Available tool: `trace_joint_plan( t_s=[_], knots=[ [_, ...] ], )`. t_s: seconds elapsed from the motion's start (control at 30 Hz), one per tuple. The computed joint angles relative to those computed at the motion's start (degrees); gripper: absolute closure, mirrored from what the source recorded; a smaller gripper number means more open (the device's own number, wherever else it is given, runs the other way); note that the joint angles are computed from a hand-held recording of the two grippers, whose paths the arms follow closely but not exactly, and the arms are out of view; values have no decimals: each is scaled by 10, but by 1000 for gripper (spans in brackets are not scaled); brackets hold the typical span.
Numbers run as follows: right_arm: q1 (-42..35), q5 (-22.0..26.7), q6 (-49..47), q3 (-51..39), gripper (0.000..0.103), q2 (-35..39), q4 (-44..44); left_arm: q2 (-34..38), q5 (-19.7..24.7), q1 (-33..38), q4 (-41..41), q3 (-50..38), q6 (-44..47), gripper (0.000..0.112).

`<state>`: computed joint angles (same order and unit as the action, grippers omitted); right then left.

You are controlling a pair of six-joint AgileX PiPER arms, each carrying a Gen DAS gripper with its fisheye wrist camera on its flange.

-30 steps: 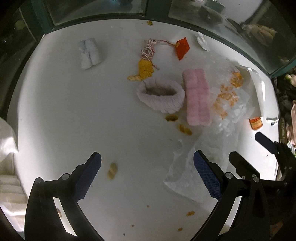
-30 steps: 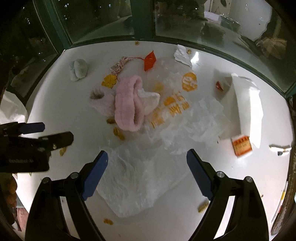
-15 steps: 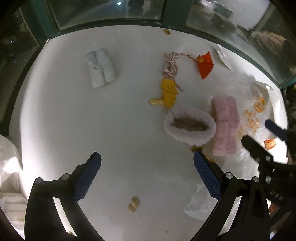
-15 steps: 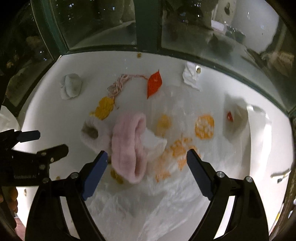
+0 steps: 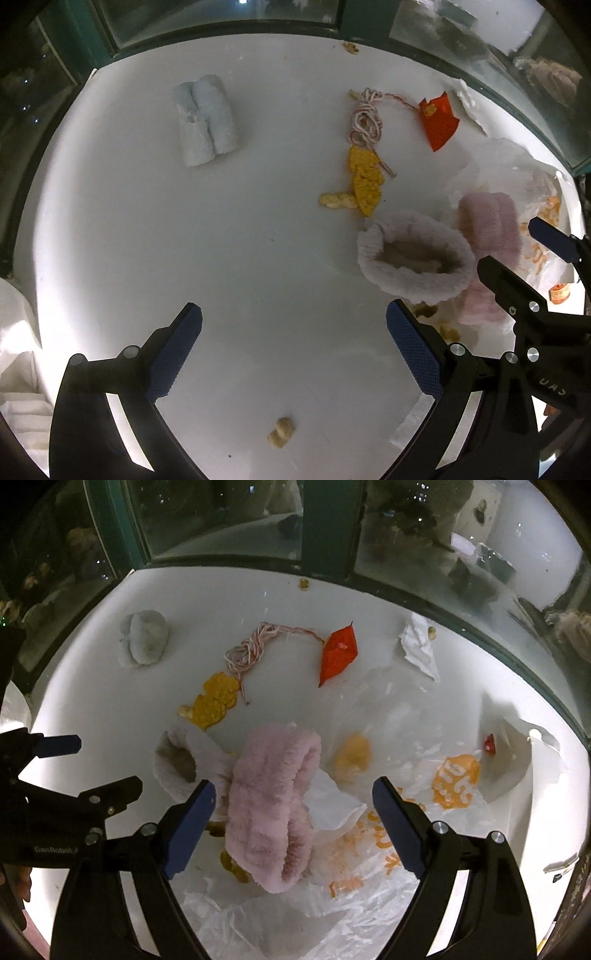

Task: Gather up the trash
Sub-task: 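Lower the right gripper onto the pink fuzzy sock and close it, then lift the pink sock with the right gripper and carry it to the bin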

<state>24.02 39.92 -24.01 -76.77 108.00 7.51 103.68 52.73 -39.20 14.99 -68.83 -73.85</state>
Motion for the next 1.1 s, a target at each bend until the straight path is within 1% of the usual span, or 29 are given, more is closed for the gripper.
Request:
trace_joint_plan(
  t_s=[0.03,0.1,0.13,0.2,0.27,0.3,0.43,0.53,0.7,0.8,0.93,1.1],
  knots=[
    [3,-2,8,1,22,2,-8,2,-2,1,0,2,1,15],
    [8,6,12,-8,40,14,-14,2,-11,4,-2,7,2,15],
    [8,7,11,-9,45,17,-13,3,-12,4,-1,7,1,15],
    [10,16,15,-13,67,25,-19,6,-11,1,-1,4,-1,15],
    [4,25,2,-16,78,26,0,8,-10,0,-3,2,-2,15],
    [-2,32,-12,-17,80,24,19,8,-10,-1,-3,2,-4,15],
    [-18,41,-25,-7,83,7,46,2,-4,-9,1,-3,-11,15],
    [-37,58,-41,1,83,-14,77,-7,9,-21,4,-11,-19,15],
    [-65,93,-66,21,83,-61,116,-15,30,-42,1,-33,-30,15],
    [-76,109,-71,40,83,-95,118,-18,41,-63,2,-50,-45,15],
    [-97,142,-88,62,83,-137,125,-20,65,-101,6,-76,-70,15],
    [-141,186,-146,85,83,-191,144,-12,108,-152,16,-121,-112,15]
  ],
)
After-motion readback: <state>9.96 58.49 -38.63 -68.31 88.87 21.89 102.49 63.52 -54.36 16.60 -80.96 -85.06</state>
